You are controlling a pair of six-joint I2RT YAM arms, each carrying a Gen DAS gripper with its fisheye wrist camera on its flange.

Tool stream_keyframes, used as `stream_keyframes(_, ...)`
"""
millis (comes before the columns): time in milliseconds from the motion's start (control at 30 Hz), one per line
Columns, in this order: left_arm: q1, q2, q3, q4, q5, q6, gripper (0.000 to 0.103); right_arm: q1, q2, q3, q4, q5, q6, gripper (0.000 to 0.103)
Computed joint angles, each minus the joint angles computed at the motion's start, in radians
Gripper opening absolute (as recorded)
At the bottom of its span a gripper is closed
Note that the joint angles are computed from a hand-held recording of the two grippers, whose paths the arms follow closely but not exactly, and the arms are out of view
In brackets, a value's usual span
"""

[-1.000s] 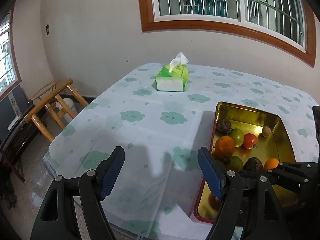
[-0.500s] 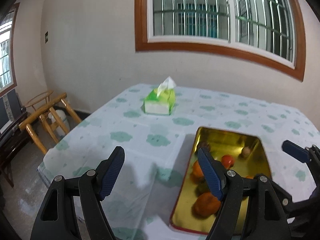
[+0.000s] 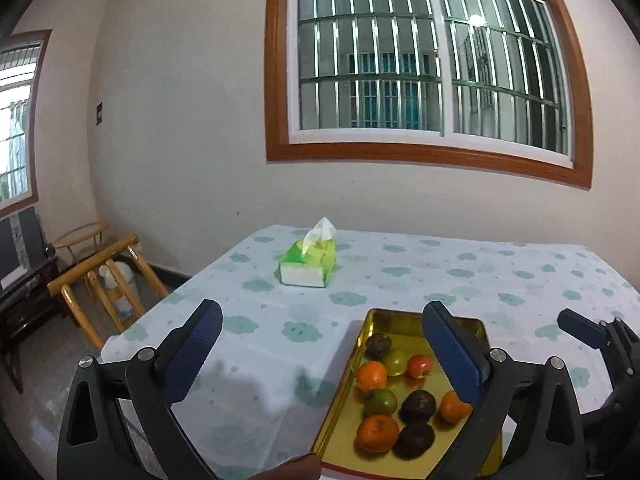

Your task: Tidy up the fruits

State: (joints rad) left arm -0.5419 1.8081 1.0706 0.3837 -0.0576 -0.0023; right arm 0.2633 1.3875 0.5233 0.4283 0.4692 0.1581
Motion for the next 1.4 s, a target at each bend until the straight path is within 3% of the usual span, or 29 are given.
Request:
stream_keyframes(367, -0.014, -0.057, -0.024, -0.024, 0.018, -0.028, 0.103, 0.015, -0.087, -0.036, -0.016, 0.032, 0.002, 0.100)
stream_keyframes(1400, -0.050, 0.003, -0.002, -0.045, -0.043, -0.020, 0.103, -0.020, -0.053, -0.011, -0.068, 0.021, 0.017, 0.102)
